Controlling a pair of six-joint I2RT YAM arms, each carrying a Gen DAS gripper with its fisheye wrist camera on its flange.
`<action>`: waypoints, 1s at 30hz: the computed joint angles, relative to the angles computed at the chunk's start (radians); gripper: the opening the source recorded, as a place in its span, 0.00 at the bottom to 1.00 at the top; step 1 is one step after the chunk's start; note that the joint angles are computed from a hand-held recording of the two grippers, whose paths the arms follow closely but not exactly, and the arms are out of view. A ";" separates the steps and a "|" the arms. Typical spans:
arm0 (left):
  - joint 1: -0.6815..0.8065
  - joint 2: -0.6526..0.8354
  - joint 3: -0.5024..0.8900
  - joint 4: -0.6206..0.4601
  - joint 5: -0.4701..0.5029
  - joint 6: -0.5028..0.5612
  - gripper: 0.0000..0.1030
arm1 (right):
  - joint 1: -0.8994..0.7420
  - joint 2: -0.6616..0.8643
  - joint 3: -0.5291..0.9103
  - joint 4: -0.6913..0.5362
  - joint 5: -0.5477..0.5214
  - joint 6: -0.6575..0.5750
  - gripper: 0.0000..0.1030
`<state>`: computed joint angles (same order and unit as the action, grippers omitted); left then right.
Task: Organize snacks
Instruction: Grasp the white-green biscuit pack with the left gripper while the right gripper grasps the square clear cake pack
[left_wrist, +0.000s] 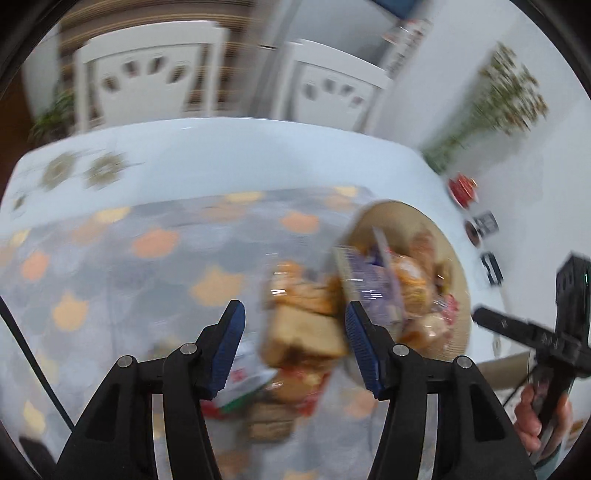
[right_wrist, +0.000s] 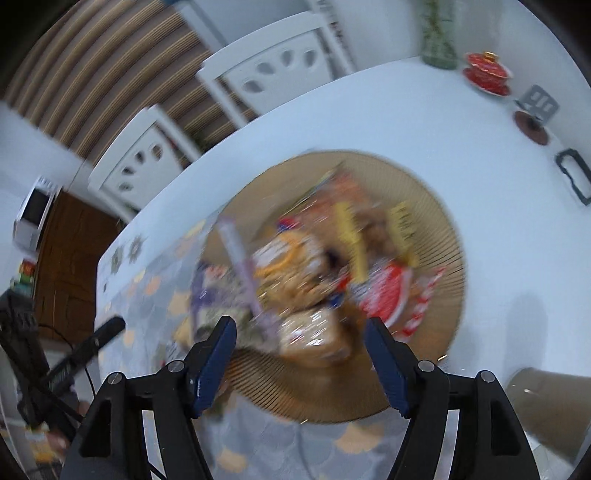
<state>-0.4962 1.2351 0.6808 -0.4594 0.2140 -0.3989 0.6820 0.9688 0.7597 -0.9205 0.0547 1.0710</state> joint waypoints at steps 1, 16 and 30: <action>0.040 -0.020 -0.016 -0.012 0.010 0.014 0.53 | 0.036 0.011 0.002 0.031 -0.013 0.001 0.68; -0.060 -0.098 -0.225 -0.042 -0.168 0.196 0.53 | 0.394 0.534 0.091 0.455 -0.189 0.056 0.67; -0.061 0.197 -0.196 0.118 -0.189 0.303 0.52 | 0.401 0.626 0.053 0.511 -0.207 0.195 0.67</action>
